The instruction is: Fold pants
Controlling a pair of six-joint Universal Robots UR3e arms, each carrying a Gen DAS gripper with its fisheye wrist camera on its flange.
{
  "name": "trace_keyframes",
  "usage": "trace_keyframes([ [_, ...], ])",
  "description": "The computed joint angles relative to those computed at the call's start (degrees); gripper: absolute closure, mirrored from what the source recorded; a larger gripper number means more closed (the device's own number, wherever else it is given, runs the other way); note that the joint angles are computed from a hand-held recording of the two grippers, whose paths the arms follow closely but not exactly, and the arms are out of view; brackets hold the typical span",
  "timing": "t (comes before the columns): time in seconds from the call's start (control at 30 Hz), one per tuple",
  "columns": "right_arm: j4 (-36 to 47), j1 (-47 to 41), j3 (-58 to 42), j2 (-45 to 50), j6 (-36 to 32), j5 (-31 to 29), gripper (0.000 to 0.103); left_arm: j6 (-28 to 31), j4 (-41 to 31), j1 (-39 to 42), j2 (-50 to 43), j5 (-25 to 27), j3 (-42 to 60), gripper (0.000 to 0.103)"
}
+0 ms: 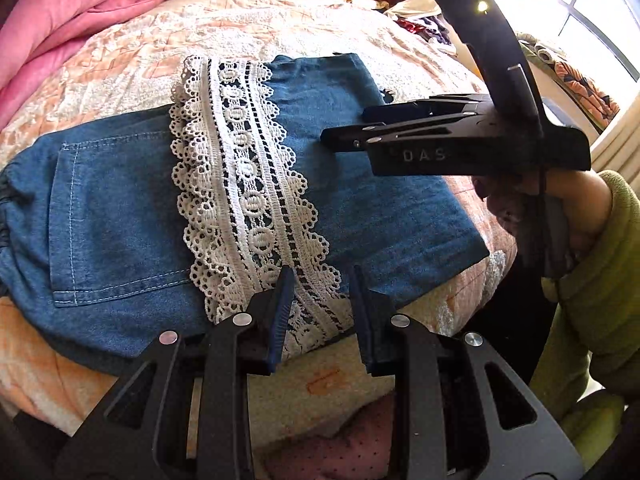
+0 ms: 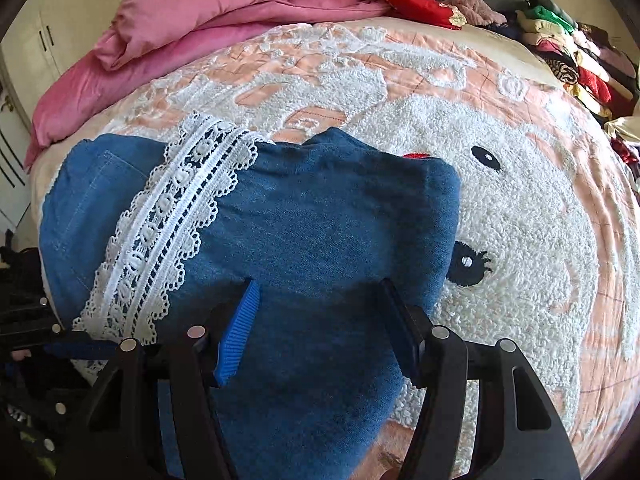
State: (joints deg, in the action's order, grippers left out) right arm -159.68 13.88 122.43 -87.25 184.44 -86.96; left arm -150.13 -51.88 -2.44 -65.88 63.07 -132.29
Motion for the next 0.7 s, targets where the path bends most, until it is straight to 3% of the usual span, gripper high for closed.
trace_keyframes([
  [0.23,0.7,-1.8,1.8,-3.6,1.5,2.2,0.042,0.7,-0.8,0.9,0.3,-0.6,0.2,0.082],
  [0.47,1.7,-4.0,6.6,-12.1,3.6,4.0,0.028,0.7,-2.7,1.6,2.4,-0.9,0.2,0.081],
  [0.7,4.4,-5.8,9.7,-19.7,4.2,4.5,0.026,1.4,-6.6,3.6,7.0,-1.6,0.3,0.069],
])
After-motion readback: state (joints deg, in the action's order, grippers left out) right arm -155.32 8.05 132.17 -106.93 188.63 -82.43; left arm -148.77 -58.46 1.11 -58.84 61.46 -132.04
